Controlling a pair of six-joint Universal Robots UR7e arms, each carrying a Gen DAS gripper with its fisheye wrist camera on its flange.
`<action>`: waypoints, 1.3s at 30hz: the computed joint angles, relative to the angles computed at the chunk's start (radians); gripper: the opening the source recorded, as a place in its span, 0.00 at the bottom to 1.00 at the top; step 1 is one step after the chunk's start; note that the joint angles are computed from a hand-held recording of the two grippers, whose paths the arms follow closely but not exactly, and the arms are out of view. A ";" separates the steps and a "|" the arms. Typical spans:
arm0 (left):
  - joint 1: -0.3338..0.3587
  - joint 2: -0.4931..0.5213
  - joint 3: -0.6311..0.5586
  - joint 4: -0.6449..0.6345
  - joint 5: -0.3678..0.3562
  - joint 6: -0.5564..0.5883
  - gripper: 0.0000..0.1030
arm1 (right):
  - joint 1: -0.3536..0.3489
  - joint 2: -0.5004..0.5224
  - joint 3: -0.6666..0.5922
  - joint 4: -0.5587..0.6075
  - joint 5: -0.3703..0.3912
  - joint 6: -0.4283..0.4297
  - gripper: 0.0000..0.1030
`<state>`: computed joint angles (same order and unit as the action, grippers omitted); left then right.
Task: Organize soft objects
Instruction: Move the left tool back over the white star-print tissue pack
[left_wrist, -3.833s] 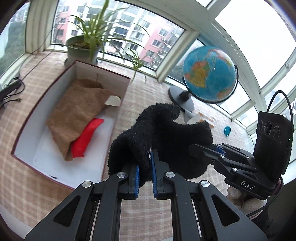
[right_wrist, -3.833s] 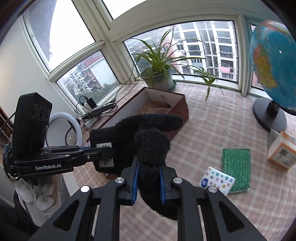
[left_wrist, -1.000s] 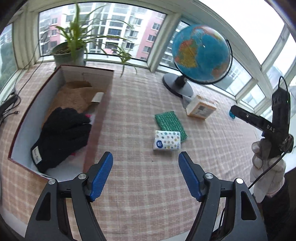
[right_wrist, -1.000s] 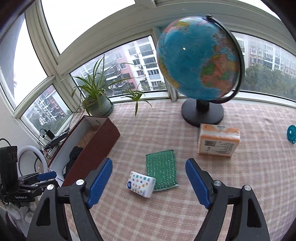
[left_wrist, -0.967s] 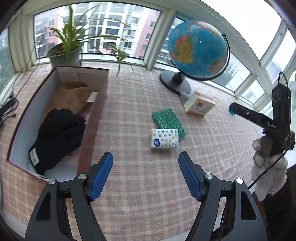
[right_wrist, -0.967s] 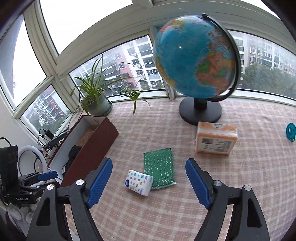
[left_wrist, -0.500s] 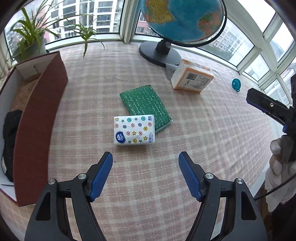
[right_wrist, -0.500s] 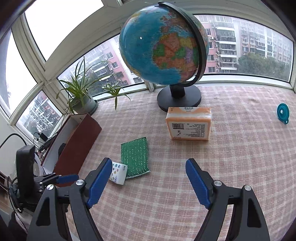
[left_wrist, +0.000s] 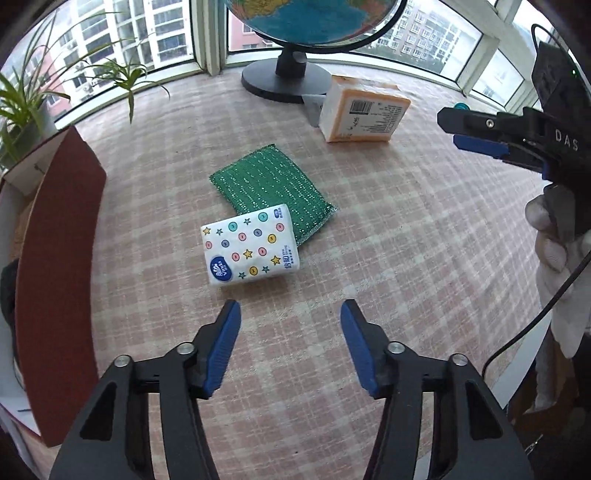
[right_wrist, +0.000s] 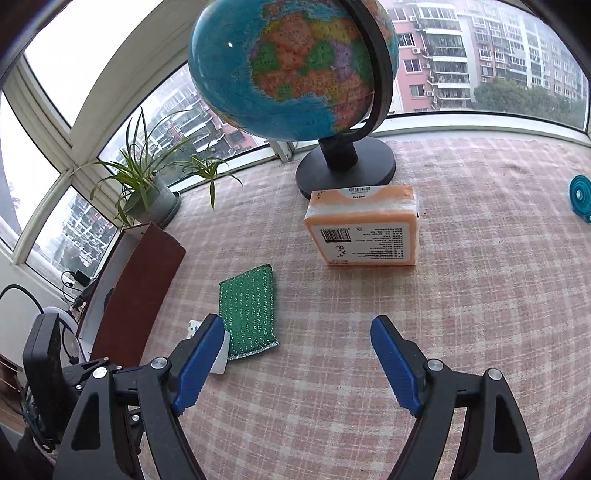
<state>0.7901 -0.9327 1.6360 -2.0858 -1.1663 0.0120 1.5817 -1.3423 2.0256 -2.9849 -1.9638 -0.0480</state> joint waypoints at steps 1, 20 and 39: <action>0.003 0.007 -0.012 -0.008 -0.008 -0.012 0.43 | -0.004 0.005 -0.003 0.001 0.003 0.003 0.76; 0.040 0.229 -0.311 0.138 -0.090 0.007 0.25 | -0.053 0.013 -0.006 0.022 0.032 0.044 0.76; 0.073 0.212 -0.261 0.177 -0.151 0.009 0.25 | -0.055 0.047 -0.037 0.058 0.029 0.058 0.76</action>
<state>0.8627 -0.7212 1.3746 -1.9084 -1.3170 0.0214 1.5271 -1.2953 1.9885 -2.9270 -1.9347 0.0103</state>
